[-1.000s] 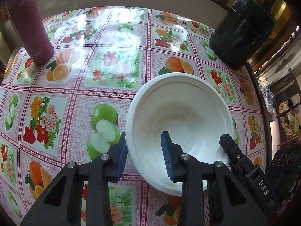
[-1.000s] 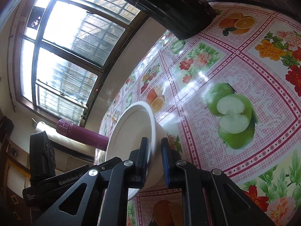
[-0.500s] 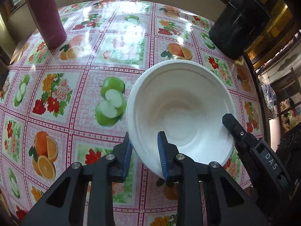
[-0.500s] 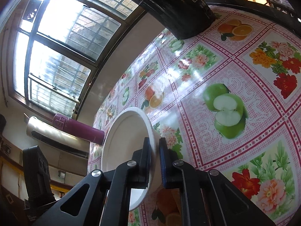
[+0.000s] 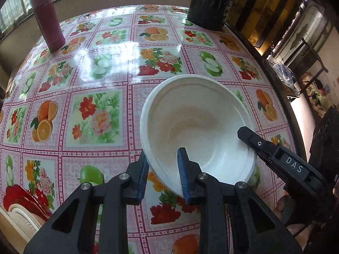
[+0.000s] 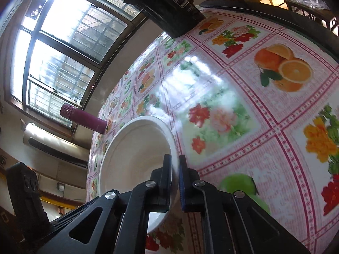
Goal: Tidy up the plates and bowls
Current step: 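Lift the white bowl with both grippers toward the red plate stack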
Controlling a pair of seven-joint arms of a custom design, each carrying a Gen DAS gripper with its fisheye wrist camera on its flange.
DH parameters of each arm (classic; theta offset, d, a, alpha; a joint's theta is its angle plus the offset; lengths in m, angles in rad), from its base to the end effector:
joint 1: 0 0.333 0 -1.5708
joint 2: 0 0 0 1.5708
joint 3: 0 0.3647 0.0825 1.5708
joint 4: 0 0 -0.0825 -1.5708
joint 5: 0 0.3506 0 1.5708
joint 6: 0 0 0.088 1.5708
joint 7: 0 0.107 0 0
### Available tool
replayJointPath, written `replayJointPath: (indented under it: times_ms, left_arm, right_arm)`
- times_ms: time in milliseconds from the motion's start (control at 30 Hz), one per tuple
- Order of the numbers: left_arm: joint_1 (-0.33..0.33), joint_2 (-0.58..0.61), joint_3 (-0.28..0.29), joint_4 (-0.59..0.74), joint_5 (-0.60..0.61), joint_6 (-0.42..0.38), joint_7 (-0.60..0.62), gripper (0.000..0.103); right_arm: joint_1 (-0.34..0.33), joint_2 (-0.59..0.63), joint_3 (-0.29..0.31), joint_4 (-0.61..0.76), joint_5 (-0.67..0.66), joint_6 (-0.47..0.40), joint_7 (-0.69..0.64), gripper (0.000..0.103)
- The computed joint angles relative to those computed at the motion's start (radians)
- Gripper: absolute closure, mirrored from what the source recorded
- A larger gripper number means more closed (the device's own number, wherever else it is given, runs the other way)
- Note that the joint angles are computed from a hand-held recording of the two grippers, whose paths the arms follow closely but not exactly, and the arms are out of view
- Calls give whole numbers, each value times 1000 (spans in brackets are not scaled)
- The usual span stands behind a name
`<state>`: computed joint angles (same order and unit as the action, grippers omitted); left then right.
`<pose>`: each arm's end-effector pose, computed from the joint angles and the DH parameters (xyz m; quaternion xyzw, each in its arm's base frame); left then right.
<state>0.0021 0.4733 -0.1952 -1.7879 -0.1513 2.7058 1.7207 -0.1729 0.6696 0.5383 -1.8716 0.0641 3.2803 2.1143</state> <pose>0.6790 -0.1062 0.4058 -0.6227 0.7454 -0.2203 0.0904 0.6736 0.1689 0.3524 -0.4697 0.7792 0.0021 0.4151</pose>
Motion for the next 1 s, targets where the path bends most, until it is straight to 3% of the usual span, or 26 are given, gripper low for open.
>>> replayJointPath:
  times_ms: [100, 233, 400, 533, 767, 1000]
  left_arm:
    - [38, -65, -61, -149, -54, 137, 81, 79]
    - [78, -115, -132, -278, -133, 266, 171, 79]
    - [144, -158, -222, -403, -189, 402, 259, 79]
    - [247, -182, -332, -483, -206, 491, 299, 79]
    - [470, -199, -533, -586, -120, 616, 266, 79]
    - [623, -210, -644, -635, 1, 671, 173, 79]
  right_arm:
    - [-36, -85, 15, -161, -14, 86, 23, 96]
    - [9, -203, -52, -307, -37, 135, 66, 95]
    - [42, -274, -95, -408, -79, 163, 128, 95]
    - [107, -301, -153, -441, -103, 173, 163, 96]
    - [189, -317, -220, -443, -170, 164, 228, 96]
    - [263, -332, -275, -432, -185, 156, 241, 96]
